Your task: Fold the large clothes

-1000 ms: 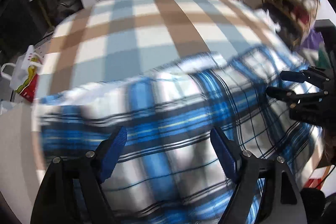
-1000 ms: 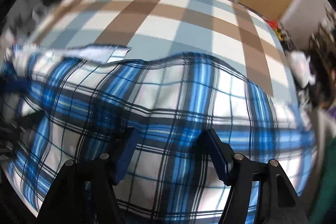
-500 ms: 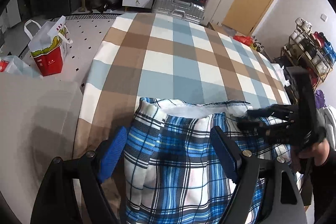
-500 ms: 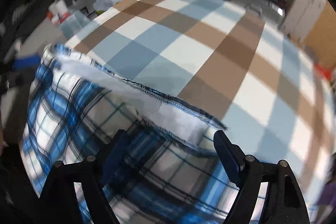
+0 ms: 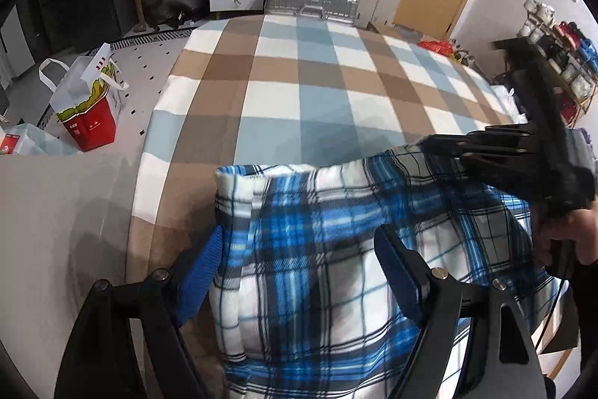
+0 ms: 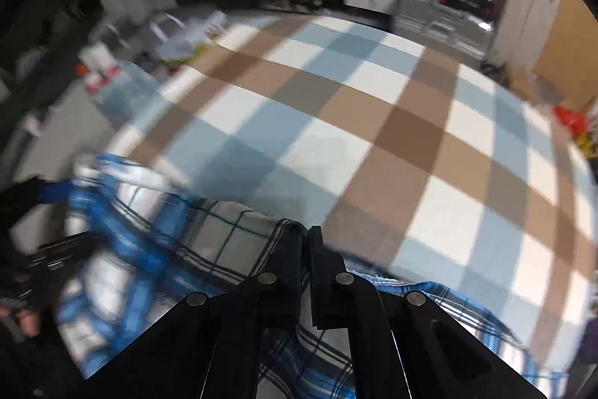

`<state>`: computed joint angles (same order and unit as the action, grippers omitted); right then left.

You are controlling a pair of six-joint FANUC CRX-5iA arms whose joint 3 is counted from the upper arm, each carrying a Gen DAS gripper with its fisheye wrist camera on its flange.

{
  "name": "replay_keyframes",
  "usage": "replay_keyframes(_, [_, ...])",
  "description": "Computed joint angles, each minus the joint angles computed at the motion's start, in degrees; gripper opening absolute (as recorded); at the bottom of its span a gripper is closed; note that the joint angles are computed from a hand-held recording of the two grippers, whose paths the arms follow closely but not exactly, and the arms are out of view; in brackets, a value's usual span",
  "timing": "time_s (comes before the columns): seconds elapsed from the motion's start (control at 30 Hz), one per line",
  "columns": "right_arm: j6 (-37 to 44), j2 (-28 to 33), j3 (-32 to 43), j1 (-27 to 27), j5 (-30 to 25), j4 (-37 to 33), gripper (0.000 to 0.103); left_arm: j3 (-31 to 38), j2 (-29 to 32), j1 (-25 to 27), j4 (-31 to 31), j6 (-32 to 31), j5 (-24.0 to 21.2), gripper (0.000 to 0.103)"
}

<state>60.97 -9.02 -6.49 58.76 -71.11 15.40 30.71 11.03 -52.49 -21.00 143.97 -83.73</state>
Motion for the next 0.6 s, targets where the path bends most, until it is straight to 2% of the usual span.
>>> replay_keyframes(0.1, [-0.56, 2.78, -0.13, -0.26, -1.26, 0.63, 0.005, 0.21, 0.49, 0.19, 0.42, -0.54, -0.78, 0.078])
replay_keyframes(0.17, [-2.02, 2.14, -1.36, -0.15, -0.04, 1.4, 0.01, 0.51, 0.73, 0.11, 0.3, -0.69, -1.33, 0.078])
replay_keyframes(0.2, [-1.73, 1.77, -1.31, -0.35, 0.01, 0.91, 0.024, 0.84, 0.89, 0.0, 0.19, -0.73, -1.56, 0.078])
replay_keyframes(0.23, [-1.75, 1.28, -1.34, -0.44, -0.12, 0.85, 0.042, 1.16, 1.0, -0.27, -0.18, -0.69, -1.63, 0.078])
replay_keyframes(0.27, [-3.36, -0.57, -2.6, 0.13, 0.41, 2.47, 0.047, 1.51, 1.03, -0.66, -0.72, -0.79, -1.56, 0.078])
replay_keyframes(0.33, [-6.37, -5.81, -5.49, 1.42, 1.76, 4.67, 0.049, 1.27, 0.35, -1.79, -1.84, -1.18, 0.85, 0.078])
replay_keyframes(0.4, [-10.02, -11.0, -8.42, 3.17, 1.77, 6.99, 0.056, -1.86, -1.19, -0.7, 2.23, -4.03, 7.39, 0.078])
replay_keyframes(0.43, [-13.34, -15.43, -11.26, 4.99, 1.34, 9.34, 0.061, -2.36, -1.01, -0.11, 4.22, -5.42, 8.73, 0.078])
replay_keyframes(0.5, [-17.93, -21.46, -15.11, 8.35, -1.29, 12.78, 0.072, 0.91, 2.25, -0.22, 4.71, -7.63, 4.96, 0.078])
replay_keyframes(0.6, [-21.37, -27.68, -19.05, 13.6, -9.66, 16.17, 0.074, 6.94, 7.92, -0.58, 3.48, -10.55, -3.51, 0.078])
